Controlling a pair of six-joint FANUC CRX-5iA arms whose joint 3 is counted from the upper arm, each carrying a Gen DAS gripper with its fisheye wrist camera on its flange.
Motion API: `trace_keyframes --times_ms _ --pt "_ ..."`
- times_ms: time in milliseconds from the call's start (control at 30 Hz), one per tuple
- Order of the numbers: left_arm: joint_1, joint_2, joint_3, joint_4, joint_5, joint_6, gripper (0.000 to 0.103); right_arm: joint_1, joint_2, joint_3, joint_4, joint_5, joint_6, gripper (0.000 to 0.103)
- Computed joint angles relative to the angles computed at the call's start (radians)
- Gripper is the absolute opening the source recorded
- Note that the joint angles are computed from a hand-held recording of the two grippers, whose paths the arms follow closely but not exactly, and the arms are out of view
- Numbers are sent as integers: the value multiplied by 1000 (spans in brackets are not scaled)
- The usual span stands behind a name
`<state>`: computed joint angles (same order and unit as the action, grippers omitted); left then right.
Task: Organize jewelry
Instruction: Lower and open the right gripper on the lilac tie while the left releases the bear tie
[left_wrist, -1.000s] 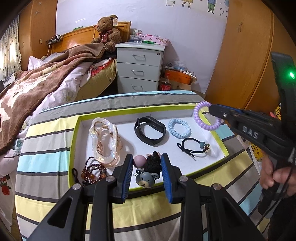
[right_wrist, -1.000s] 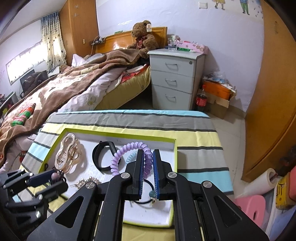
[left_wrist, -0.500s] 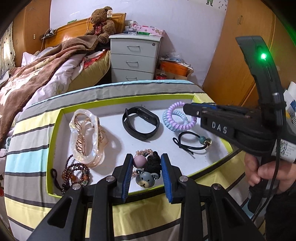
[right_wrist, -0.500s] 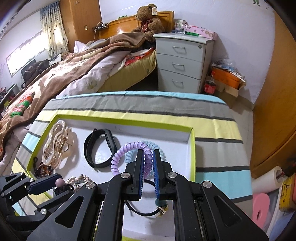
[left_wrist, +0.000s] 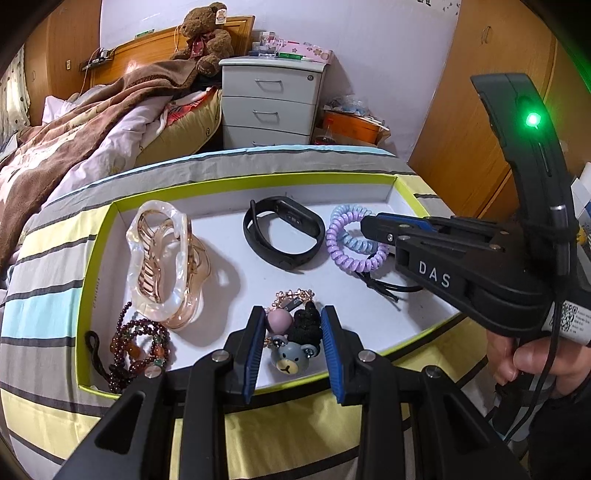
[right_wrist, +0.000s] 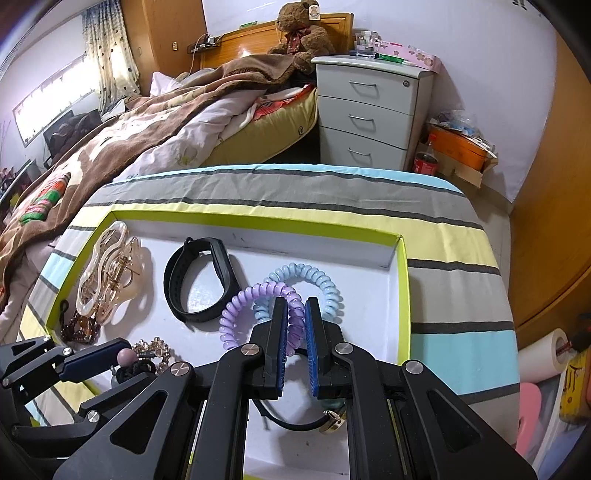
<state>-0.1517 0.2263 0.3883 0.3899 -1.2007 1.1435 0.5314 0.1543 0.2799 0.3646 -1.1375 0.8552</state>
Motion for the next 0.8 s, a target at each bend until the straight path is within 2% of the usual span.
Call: trace_keyframes --times_ms 800 --pt "0 3 6 -4 -5 15 34 -1 -7 -16 7 12 -18 10"
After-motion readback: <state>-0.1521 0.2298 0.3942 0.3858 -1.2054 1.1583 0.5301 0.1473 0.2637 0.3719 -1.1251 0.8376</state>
